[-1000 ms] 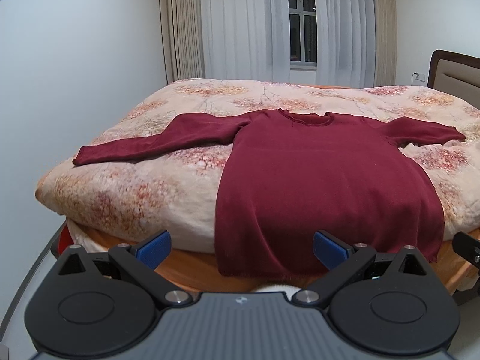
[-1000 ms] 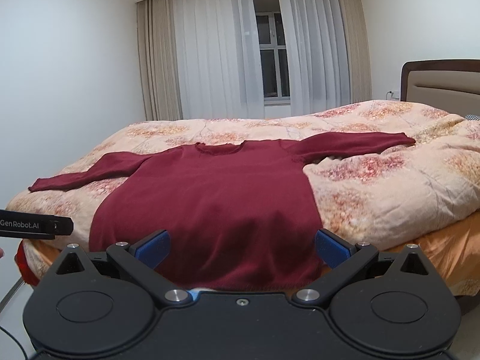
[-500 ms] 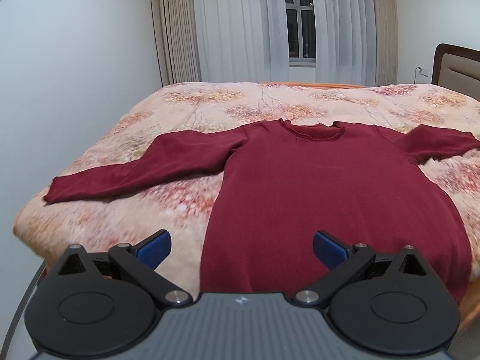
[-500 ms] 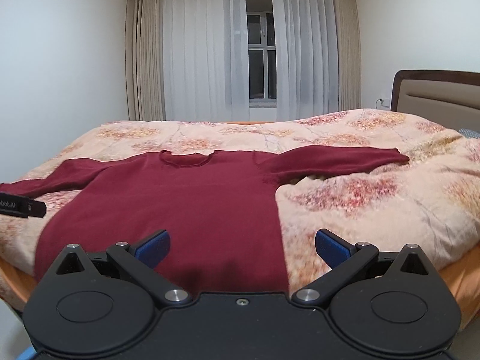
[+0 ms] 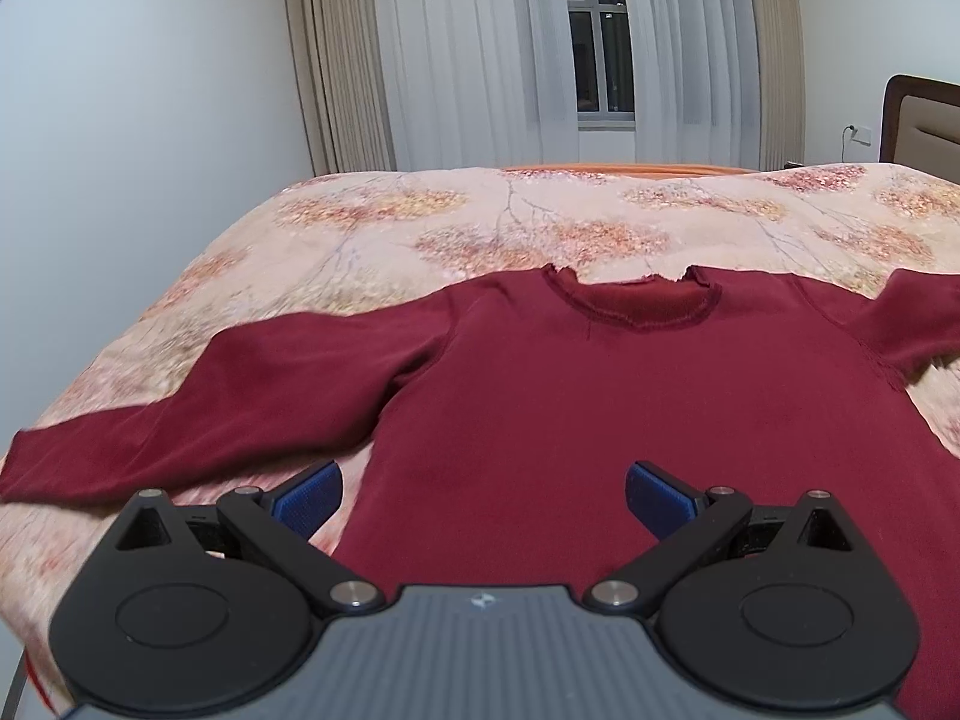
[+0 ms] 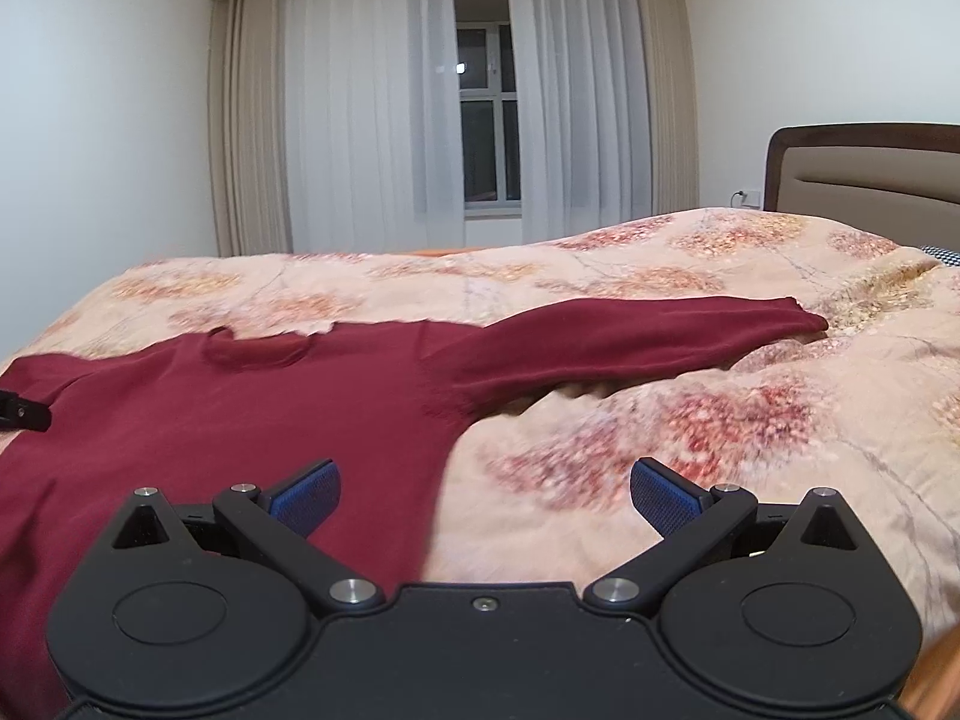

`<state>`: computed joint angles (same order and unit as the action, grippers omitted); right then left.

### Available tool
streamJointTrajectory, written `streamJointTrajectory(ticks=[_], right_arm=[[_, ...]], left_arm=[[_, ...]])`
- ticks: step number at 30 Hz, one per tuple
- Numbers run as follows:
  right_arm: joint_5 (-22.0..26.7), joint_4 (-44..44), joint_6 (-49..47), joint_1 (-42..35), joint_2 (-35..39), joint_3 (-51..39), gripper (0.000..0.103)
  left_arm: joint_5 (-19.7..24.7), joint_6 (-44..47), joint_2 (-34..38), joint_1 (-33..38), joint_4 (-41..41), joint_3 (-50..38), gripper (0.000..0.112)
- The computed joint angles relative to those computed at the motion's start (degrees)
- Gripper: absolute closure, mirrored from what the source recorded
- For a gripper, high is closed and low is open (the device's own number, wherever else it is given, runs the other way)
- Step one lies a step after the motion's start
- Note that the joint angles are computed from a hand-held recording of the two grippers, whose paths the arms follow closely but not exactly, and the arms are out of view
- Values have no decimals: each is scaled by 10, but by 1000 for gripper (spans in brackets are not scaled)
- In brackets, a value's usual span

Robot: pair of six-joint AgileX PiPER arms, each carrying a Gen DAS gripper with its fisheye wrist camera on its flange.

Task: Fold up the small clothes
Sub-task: 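Move both tools toward the sweater and grasp a sleeve cuff with the right gripper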

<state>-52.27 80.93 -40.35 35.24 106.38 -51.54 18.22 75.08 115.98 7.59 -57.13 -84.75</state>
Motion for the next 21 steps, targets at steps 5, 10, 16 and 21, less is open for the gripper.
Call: streamJointTrajectory(ticks=[5,10,16,21], right_arm=[[66,-139,94,-105,-11,27,0],[152,-230,108,-230,2,-10,0],[236,-202,110,-361,54,-108,0],[253,-111,26,-427,123,-215,1]], left_arm=[[-12,-31,41,-33,13,-54,10],[-12,7,84,-59,-40,-107,10],[-27,-77,137,-86,27,-164,10],[-34,-117,165,-92,71,-173,10]])
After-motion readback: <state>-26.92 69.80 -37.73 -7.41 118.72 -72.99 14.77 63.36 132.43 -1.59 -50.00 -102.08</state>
